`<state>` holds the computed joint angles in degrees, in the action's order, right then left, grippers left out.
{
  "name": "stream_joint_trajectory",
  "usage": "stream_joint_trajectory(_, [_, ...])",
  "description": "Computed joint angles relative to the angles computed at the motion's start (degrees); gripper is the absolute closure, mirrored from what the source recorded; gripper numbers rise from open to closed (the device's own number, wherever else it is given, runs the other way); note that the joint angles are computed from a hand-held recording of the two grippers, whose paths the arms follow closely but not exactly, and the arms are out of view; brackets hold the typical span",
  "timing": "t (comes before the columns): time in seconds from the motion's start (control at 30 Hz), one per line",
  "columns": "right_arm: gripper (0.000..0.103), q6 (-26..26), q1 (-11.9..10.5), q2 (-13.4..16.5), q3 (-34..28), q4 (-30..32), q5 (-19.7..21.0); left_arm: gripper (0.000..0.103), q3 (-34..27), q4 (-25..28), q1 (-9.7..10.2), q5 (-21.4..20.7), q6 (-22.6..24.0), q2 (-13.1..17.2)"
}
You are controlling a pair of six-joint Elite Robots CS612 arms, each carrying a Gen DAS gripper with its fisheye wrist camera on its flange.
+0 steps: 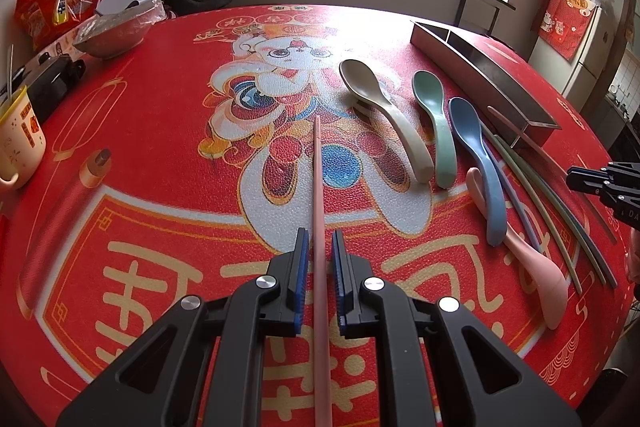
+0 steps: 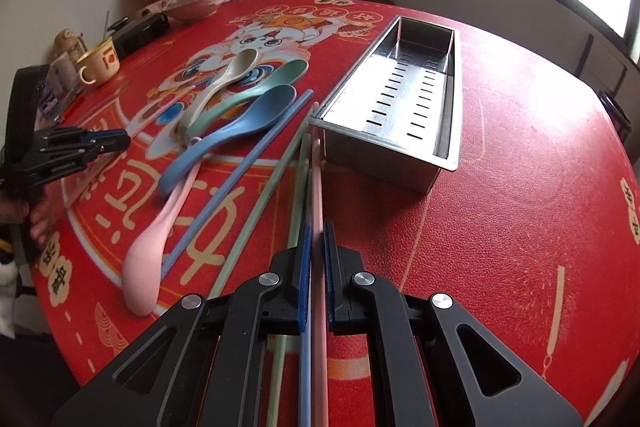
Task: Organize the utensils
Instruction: 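Carry the pink chopstick into the steel tray and open the right gripper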
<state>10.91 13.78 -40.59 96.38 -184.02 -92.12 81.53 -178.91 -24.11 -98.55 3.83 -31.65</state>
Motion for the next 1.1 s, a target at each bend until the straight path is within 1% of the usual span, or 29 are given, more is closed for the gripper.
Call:
stream_joint_trajectory(0.1, [0.097, 1.4, -0.5, -0.4, 0.2, -1.2, 1.2, 0.091, 0.0, 0.0, 0.08, -0.3, -0.2, 0.0])
stream_joint_trajectory(0.23, [0.097, 3.5, -1.2, -0.9, 0.4, -2.3, 3.8, 0.091, -0.2, 0.1, 0.25, -0.9, -0.5, 0.1])
stream_joint_trajectory(0.4, [0.097, 2.8, -1.0, -0.9, 0.0, 0.1, 6.2, 0.091, -0.3, 0.2, 0.43, -1.6, -0.8, 0.2])
stream_joint_trajectory(0.47, [0.097, 3.1, -0.9, -0.6, -0.2, 0.2, 7.0, 0.091, -0.3, 0.2, 0.48, -1.8, -0.9, 0.2])
stream_joint_trajectory(0.57, [0.097, 5.0, -1.2, -0.5, -0.3, -2.1, 8.1, 0.091, -0.3, 0.2, 0.48, -1.8, -1.0, 0.2])
stream_joint_trajectory(0.63, [0.097, 6.2, -1.4, -0.7, -0.4, -3.8, 8.0, 0.091, -0.3, 0.2, 0.48, -1.8, -1.0, 0.2])
stream_joint_trajectory(0.73, [0.097, 7.1, -1.7, -1.0, -1.2, -5.0, 7.2, 0.091, -0.3, 0.2, 0.48, -1.8, -1.0, 0.2])
stream_joint_trajectory(0.77, [0.097, 7.4, -1.8, -1.0, -1.6, -5.2, 6.4, 0.091, -0.3, 0.2, 0.5, -1.9, -1.1, 0.2])
stream_joint_trajectory(0.87, [0.097, 8.6, -2.0, -0.5, -4.0, -3.6, 1.8, 0.091, -0.4, 0.2, 0.51, -2.0, -1.2, 0.2])
stream_joint_trajectory(0.9, [0.097, 9.4, -2.2, 0.0, -5.2, -2.3, 0.4, 0.091, -0.4, 0.2, 0.51, -2.0, -1.2, 0.2])
stream_joint_trajectory(0.97, [0.097, 11.3, -2.9, 1.2, -8.1, 1.2, -1.3, 0.091, -0.4, 0.2, 0.51, -2.0, -1.2, 0.2])
stream_joint_trajectory(1.1, [0.097, 14.4, -3.8, 4.5, -14.8, 9.3, -3.7, 0.091, -0.4, 0.2, 0.52, -2.0, -1.2, 0.2])
